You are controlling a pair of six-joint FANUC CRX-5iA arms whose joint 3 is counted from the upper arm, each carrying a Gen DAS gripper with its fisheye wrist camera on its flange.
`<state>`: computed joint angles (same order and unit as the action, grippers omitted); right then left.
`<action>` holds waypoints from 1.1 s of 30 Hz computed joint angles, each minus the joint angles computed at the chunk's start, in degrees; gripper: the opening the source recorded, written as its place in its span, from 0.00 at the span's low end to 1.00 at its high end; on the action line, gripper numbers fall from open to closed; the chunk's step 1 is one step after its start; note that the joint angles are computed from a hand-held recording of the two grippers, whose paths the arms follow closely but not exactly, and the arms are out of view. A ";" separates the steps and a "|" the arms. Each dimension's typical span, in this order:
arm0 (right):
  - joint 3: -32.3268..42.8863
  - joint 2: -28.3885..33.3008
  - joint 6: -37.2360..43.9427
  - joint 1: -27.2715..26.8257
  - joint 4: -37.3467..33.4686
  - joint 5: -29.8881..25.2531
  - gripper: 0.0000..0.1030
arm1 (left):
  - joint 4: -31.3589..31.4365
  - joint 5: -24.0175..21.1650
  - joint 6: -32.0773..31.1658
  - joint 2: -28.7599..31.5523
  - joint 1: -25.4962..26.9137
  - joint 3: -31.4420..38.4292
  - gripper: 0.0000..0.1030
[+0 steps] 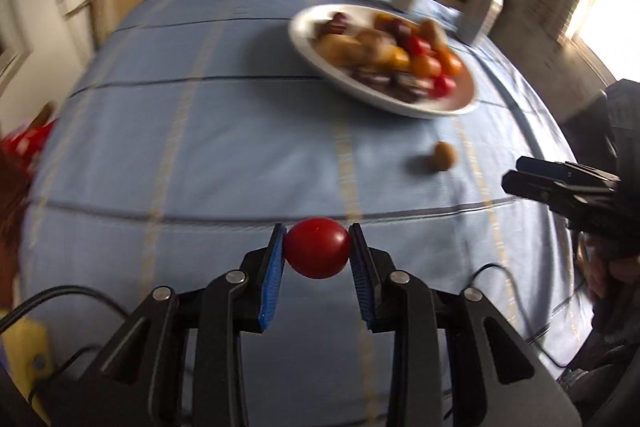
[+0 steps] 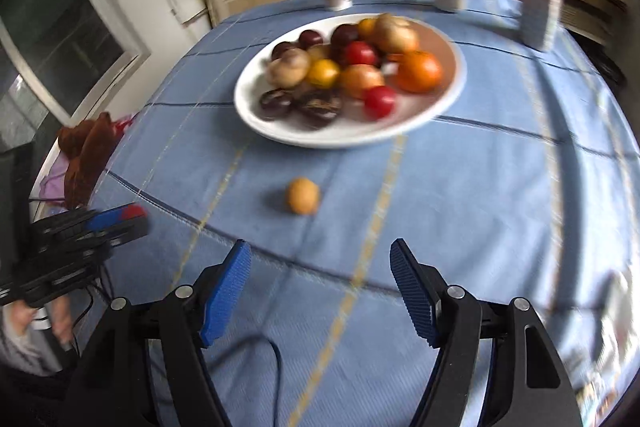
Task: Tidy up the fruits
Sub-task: 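Grasp the cherry tomato with the left tool while the right tool grasps the small brown fruit, then carry the tomato and brown fruit onto the plate and open both tools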
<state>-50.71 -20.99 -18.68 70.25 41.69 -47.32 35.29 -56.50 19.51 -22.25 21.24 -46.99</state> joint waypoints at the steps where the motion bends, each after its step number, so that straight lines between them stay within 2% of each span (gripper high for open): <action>1: 0.49 1.44 1.76 -1.77 0.16 2.31 0.65 | -0.25 -0.29 -0.02 -0.38 2.02 -0.13 0.30; 6: 2.17 4.85 6.24 -5.39 -1.10 6.22 0.60 | -1.50 -1.57 0.54 -2.00 9.78 -0.63 0.30; 11: 3.97 7.81 10.51 -7.30 -3.45 7.08 0.45 | -2.48 -3.09 -0.76 -3.74 14.75 -1.23 0.30; 14: 4.31 8.97 10.78 -8.25 -3.71 8.12 0.39 | -2.89 -3.38 -1.54 -4.49 15.94 -1.49 0.30; 17: 4.19 9.50 11.30 -8.51 -3.16 8.84 0.24 | -3.06 -3.80 -1.98 -4.78 16.34 -1.54 0.30; 19: 3.96 9.34 11.20 -8.43 -2.72 9.24 0.24 | -2.89 -3.90 -2.16 -4.52 15.97 -1.42 0.30; 24: 2.89 6.06 7.70 -4.78 -0.21 5.00 0.24 | -2.00 -2.95 -1.46 -3.30 11.64 -0.83 0.30; 29: 2.44 -2.26 4.58 0.38 1.86 -6.59 0.24 | 0.45 -1.25 0.04 -0.94 2.23 1.84 0.30; 31: 3.91 -5.82 5.51 1.21 4.78 -12.80 0.24 | 2.88 -0.25 0.91 0.54 -2.37 4.12 0.30; 33: 5.55 -7.62 7.23 1.06 7.45 -16.35 0.24 | 6.14 1.46 1.08 2.42 -7.60 7.39 0.30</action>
